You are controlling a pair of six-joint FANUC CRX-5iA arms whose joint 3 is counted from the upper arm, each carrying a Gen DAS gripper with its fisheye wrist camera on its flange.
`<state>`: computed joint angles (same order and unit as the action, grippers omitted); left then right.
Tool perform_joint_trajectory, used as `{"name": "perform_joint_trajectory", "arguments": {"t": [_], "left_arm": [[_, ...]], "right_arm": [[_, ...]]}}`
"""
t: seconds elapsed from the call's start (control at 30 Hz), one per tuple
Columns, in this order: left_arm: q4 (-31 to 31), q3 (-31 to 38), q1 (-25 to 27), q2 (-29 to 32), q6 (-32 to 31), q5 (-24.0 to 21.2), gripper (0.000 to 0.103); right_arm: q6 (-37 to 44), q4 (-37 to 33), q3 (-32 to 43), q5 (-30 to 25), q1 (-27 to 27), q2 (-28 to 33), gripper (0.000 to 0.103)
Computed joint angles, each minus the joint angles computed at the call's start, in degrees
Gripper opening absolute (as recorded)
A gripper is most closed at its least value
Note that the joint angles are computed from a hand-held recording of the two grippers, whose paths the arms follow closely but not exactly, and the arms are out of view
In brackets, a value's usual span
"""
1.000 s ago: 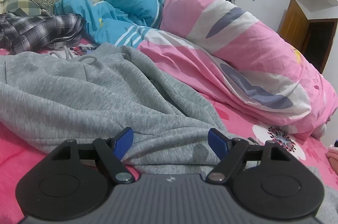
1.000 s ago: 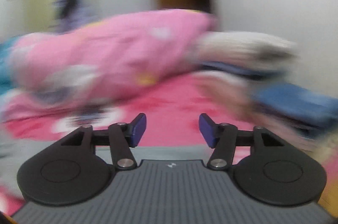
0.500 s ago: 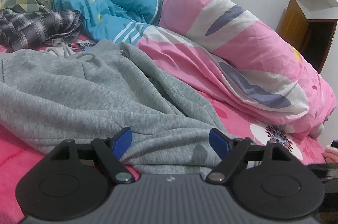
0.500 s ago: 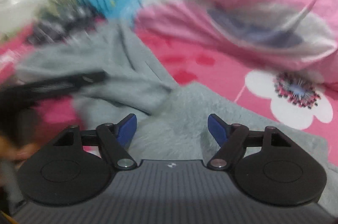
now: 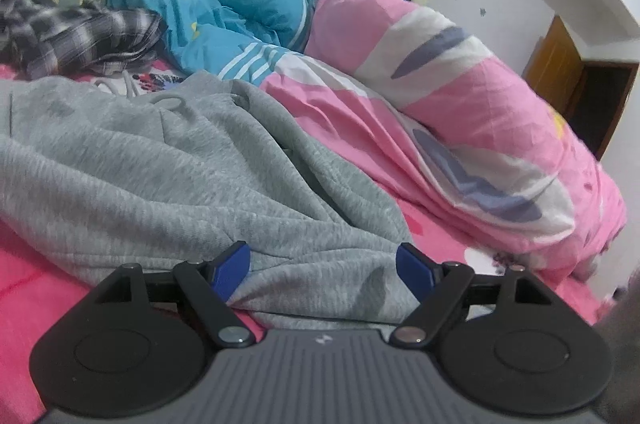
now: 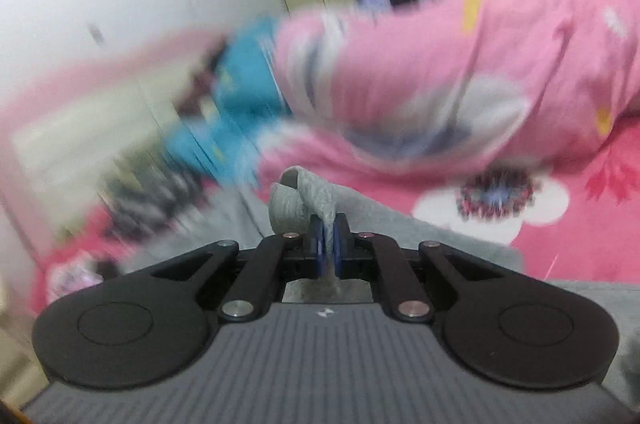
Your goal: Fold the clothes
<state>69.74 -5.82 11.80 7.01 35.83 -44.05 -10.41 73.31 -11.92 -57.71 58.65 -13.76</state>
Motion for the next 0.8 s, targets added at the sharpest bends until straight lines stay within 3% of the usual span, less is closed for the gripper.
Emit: {"name": "perform_joint_trajectory", "arguments": {"t": [0.23, 0.37, 0.6, 0.8], "left_arm": [[5.4, -1.9, 0.4, -0.1, -0.3, -0.9, 0.082], [7.6, -2.9, 0.3, -0.2, -1.3, -0.6, 0.082], [13.2, -4.6, 0.9, 0.0, -0.6, -1.5, 0.082], [13.6, -4.9, 1.1, -0.1, -0.2, -1.5, 0.082]], "right_arm": [[-15.6, 20.2, -8.9, -14.4, 19.7, -8.7, 0.003], [-24.3, 30.1, -13.7, -19.7, 26.9, -10.1, 0.003], [-30.8, 39.7, -17.9, -25.5, 32.0, -10.3, 0.003], [-34.5, 39.8, -21.2, -27.7, 31.9, -12.3, 0.003]]}}
